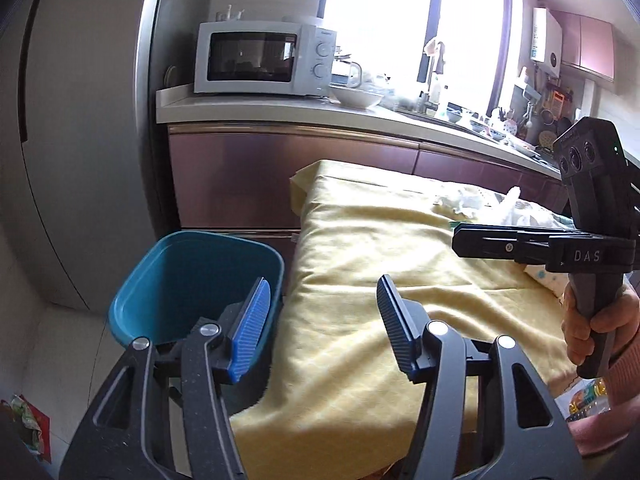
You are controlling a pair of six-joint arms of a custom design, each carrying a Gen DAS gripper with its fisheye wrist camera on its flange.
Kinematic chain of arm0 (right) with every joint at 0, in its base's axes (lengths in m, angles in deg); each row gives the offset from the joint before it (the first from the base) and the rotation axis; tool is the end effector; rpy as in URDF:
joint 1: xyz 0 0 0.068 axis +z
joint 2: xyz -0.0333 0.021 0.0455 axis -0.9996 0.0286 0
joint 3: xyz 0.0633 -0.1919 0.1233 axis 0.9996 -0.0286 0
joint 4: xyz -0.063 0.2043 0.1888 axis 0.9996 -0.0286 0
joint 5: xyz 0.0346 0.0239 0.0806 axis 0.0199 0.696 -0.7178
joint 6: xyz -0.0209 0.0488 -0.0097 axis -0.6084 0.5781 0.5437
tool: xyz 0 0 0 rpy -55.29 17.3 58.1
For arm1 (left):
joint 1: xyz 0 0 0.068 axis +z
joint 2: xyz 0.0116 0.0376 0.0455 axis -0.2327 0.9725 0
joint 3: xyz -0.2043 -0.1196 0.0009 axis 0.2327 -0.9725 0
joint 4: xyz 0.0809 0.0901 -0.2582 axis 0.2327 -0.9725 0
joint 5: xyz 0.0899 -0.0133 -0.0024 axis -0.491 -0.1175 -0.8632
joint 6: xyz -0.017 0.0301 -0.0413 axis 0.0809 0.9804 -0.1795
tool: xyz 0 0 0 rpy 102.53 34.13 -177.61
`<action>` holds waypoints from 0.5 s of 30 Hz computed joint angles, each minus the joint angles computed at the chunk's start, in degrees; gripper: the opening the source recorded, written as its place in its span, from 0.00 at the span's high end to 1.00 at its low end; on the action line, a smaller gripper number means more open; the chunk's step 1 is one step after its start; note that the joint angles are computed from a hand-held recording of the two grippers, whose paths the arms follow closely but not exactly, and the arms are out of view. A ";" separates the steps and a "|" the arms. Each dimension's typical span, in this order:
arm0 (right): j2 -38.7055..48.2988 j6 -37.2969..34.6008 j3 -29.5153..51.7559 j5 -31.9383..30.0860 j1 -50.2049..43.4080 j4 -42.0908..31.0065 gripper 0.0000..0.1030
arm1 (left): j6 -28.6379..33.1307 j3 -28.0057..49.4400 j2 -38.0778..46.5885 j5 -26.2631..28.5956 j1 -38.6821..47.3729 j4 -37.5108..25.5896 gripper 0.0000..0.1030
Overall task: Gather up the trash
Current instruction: 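Move both open tools back over the table toward the remaining trash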
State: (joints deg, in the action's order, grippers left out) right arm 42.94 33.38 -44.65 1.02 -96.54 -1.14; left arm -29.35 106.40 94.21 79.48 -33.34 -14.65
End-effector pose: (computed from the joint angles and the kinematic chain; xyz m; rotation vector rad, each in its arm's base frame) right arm 0.2356 -0.0118 0.0672 -0.2473 2.2216 0.6461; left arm 0.2622 -0.1015 0.0490 0.4261 2.1202 -0.4226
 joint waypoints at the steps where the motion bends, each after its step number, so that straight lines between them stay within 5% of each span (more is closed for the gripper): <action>1: -2.01 -0.61 -1.64 -0.07 -1.13 -0.23 0.56 | -0.37 -0.10 -0.17 -0.25 -1.09 0.12 0.45; 11: -20.93 -9.23 -12.25 -5.21 -17.99 -10.89 0.53 | -3.24 4.39 3.00 -2.57 -12.96 -0.22 0.45; 15: -22.28 -15.17 -12.38 -8.94 -28.61 -15.63 0.53 | -2.81 8.31 4.96 -3.03 -16.38 -2.30 0.44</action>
